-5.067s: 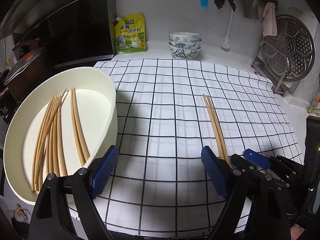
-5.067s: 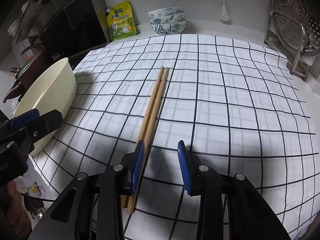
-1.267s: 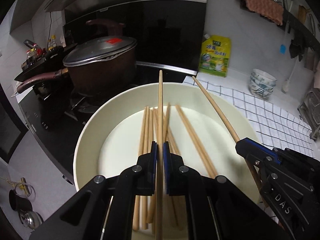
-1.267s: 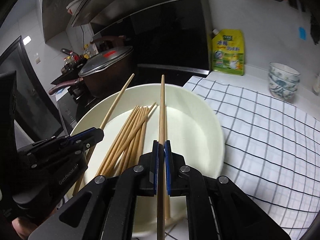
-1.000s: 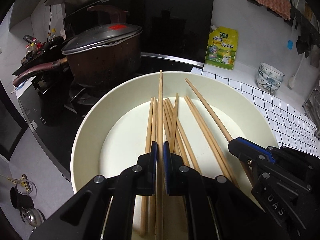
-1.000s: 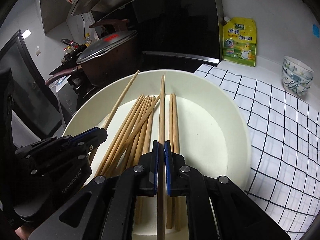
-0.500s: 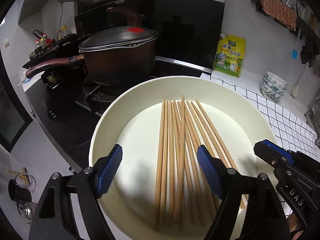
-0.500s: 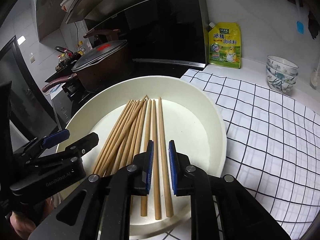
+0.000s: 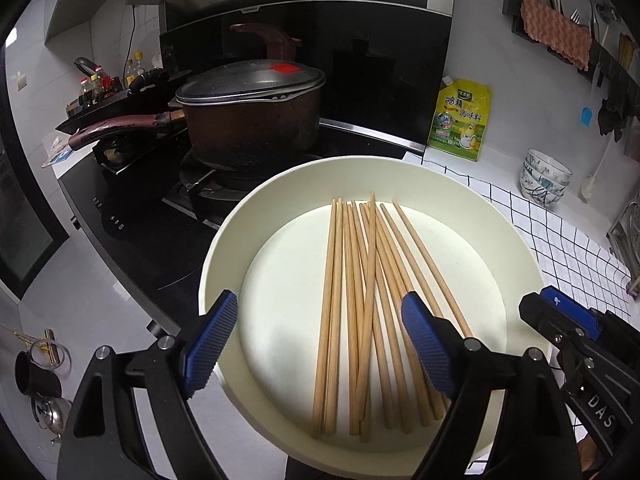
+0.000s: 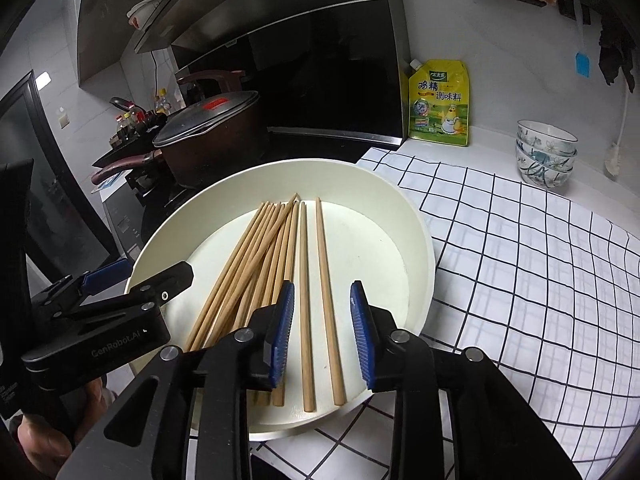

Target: Organize utensils

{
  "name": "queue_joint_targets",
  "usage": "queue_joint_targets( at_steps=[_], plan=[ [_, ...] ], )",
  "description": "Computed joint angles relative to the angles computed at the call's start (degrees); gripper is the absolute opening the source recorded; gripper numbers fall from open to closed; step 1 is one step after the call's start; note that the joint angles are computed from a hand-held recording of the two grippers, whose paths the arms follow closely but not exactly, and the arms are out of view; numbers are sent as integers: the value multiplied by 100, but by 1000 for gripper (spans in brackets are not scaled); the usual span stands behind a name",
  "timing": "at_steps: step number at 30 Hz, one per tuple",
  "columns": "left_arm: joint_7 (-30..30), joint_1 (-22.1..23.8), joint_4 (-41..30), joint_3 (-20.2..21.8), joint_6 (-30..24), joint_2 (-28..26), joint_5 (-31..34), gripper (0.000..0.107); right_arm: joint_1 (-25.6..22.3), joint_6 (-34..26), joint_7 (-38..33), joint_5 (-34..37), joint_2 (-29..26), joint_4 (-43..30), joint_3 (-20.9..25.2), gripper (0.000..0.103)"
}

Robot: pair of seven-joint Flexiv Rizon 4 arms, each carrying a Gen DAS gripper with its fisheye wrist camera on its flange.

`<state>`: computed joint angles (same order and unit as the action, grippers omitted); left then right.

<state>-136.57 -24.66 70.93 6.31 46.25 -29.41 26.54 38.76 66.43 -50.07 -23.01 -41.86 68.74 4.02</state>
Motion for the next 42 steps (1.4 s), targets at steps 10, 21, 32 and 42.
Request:
queue_joint_targets(
  at_steps=[10, 21, 32, 42],
  plan=[
    [-6, -46, 52, -18, -32, 65, 47, 83, 84, 185, 276, -231, 229, 375, -166, 38],
    [-102, -91, 29, -6, -181, 124, 190, 92, 75, 261, 521, -413, 335, 576, -195, 51],
    [-105, -50, 4, -71, -368, 151, 184, 96, 119, 319, 792, -606, 424, 729, -316, 57],
    [-145, -121, -52, -62, -512, 140, 313, 96, 79, 345, 916, -690, 486, 861, -290, 59]
  ],
)
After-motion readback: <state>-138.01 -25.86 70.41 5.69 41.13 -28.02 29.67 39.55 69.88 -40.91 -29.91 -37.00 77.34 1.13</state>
